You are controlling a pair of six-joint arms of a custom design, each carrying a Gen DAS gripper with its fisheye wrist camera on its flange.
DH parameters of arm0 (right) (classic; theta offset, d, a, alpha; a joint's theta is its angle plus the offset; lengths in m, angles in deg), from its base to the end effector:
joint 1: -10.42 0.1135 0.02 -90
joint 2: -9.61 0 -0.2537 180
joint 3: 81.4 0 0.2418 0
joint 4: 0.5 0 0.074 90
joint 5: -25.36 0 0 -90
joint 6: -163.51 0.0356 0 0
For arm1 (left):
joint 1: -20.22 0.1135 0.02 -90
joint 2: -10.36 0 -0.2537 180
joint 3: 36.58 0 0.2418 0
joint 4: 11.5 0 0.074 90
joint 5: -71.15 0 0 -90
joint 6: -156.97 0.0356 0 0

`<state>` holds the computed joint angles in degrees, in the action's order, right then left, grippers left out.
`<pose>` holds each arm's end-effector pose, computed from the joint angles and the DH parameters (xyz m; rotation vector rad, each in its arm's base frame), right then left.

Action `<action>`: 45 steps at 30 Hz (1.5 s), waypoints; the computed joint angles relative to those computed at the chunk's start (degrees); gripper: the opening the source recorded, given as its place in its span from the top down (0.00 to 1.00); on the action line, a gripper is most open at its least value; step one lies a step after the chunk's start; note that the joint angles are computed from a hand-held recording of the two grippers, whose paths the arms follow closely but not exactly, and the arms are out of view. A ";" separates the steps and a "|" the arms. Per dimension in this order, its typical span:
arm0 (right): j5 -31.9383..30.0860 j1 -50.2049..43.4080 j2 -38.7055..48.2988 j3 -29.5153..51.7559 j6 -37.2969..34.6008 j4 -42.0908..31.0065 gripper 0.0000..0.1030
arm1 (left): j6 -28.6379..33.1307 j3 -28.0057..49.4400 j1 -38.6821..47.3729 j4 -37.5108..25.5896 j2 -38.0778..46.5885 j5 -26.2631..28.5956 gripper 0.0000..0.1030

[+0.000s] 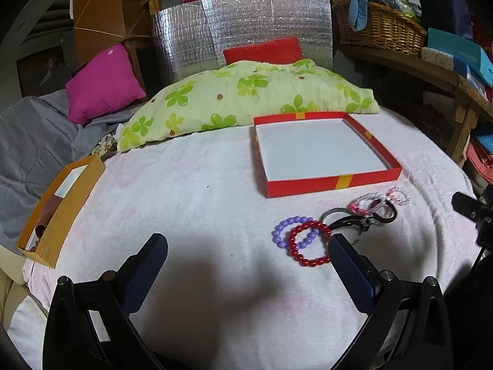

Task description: Organize jewelry

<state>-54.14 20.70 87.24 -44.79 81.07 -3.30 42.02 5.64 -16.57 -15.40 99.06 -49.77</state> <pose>0.2243 0.0341 0.1271 0.0358 2.3201 -0.0572 0.2091 -0.1335 0.1113 0.0092 2.2956 0.1201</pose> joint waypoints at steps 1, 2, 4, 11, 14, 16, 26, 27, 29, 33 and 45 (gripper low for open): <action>-2.28 -1.37 1.21 0.18 -0.87 1.29 0.00 | 0.81 -0.21 0.82 1.17 0.67 0.64 0.00; -5.12 -2.96 2.42 0.33 -1.72 2.61 0.00 | 1.60 -0.24 1.87 2.00 1.40 1.72 0.00; -13.59 -7.45 6.05 1.38 -4.09 5.26 0.01 | 3.30 -0.19 4.24 3.78 3.03 4.25 0.00; -39.12 -19.97 25.68 15.71 -10.81 1.96 0.25 | 8.11 3.16 12.28 7.87 10.88 17.59 0.00; -44.49 -21.36 31.40 21.62 -9.80 -1.78 0.40 | 8.92 4.87 12.99 9.90 13.87 20.65 0.00; -48.52 -21.06 33.48 23.91 -9.96 -3.36 0.42 | 9.44 5.66 12.81 10.93 15.38 21.71 0.00; -42.32 -13.29 42.13 36.18 -6.73 -10.38 0.64 | 11.99 9.15 12.48 7.50 18.67 24.79 0.12; -42.09 -13.12 42.51 36.85 -6.77 -10.74 0.64 | 11.96 10.00 12.92 6.87 19.49 25.71 0.16; -42.39 -13.22 42.95 37.52 -6.82 -10.96 0.64 | 11.53 12.01 13.80 5.48 21.08 27.35 0.21; -43.09 -13.82 43.33 38.31 -6.95 -12.22 0.64 | 11.64 15.43 13.82 4.25 23.53 27.39 0.24; -43.89 -13.76 46.52 42.24 -5.73 -15.79 0.64 | 17.49 21.29 11.67 1.92 29.45 26.76 0.70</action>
<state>-98.02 6.94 133.75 -2.55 75.34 -19.09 59.51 26.93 -4.90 -13.48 128.51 -23.01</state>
